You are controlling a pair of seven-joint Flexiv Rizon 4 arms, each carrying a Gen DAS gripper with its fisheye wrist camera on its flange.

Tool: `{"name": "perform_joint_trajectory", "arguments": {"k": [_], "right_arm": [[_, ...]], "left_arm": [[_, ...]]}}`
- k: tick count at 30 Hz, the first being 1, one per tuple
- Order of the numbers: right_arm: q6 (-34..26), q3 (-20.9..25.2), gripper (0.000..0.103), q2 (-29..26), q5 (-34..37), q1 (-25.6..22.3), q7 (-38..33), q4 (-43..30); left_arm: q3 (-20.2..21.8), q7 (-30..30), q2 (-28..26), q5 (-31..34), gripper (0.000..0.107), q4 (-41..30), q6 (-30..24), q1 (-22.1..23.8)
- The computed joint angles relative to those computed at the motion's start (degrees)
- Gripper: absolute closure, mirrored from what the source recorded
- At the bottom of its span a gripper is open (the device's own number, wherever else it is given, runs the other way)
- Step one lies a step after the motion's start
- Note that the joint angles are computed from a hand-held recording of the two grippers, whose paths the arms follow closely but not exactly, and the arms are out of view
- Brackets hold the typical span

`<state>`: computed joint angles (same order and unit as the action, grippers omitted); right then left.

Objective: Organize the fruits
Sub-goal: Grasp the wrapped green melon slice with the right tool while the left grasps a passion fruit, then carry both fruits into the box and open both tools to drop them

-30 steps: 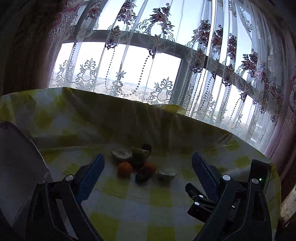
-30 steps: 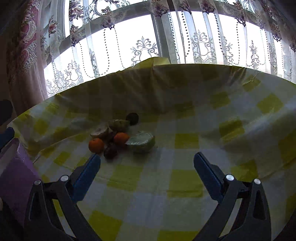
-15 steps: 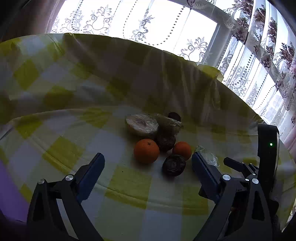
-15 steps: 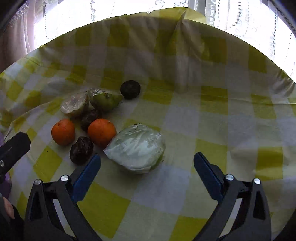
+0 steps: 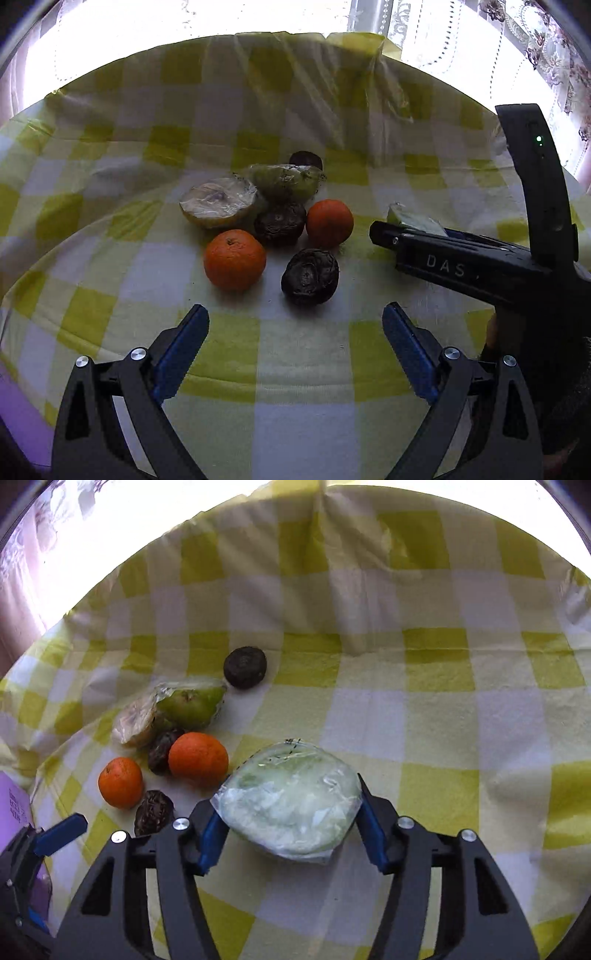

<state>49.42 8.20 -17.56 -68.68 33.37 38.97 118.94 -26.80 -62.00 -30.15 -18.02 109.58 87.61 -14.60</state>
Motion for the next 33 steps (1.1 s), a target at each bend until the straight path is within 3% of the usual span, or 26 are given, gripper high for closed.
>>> {"name": "perform_joint_trajectory", "arguments": {"k": [3, 5, 9, 12, 13, 15, 22, 27, 33], "right_arm": [[3.9, -1.7, 0.042, 2.3, -9.9, -2.1, 14.2, 3.7], [4.5, -1.5, 0.042, 3.1, -13.5, -3.6, 20.3, 4.9], [4.2, -0.2, 0.042, 3.2, -15.3, -5.3, 22.7, 5.2], [3.6, 0.4, 0.042, 3.5, -14.9, -5.5, 21.4, 5.3], [3.7, 0.6, 0.042, 3.9, -15.1, -5.7, 21.8, 5.7], [3.3, 0.8, 0.042, 4.0, -14.9, -5.8, 22.3, 6.0], [3.8, 0.9, 0.042, 4.2, -17.0, -6.5, 24.0, 6.4], [3.8, 1.1, 0.042, 4.3, -17.4, -6.6, 24.3, 6.4], [4.7, 0.9, 0.042, 4.5, -19.7, -7.3, 25.9, 6.7]], "left_arm": [[5.5, -2.8, -1.4, 0.5, 0.017, -4.8, -5.3, -4.9], [7.9, -4.7, -2.6, 0.4, 0.024, -7.8, -8.4, -7.0], [13.2, -8.4, -4.6, 3.1, 0.029, -12.2, -10.1, -11.4], [16.3, -10.4, -4.9, 6.6, 0.054, -13.2, -9.1, -13.8], [16.7, -10.3, -4.7, 7.7, 0.069, -12.8, -8.4, -14.0], [14.9, -9.2, -4.3, 8.1, 0.074, -11.7, -7.4, -12.5], [1.9, -5.7, -3.5, 2.6, 0.074, -4.6, 2.2, -1.8], [-6.0, -7.0, -5.3, 1.6, 0.074, -3.5, 6.1, 4.4], [-8.3, -9.8, -7.1, 3.5, 0.074, -4.5, 7.4, 6.2]]}}
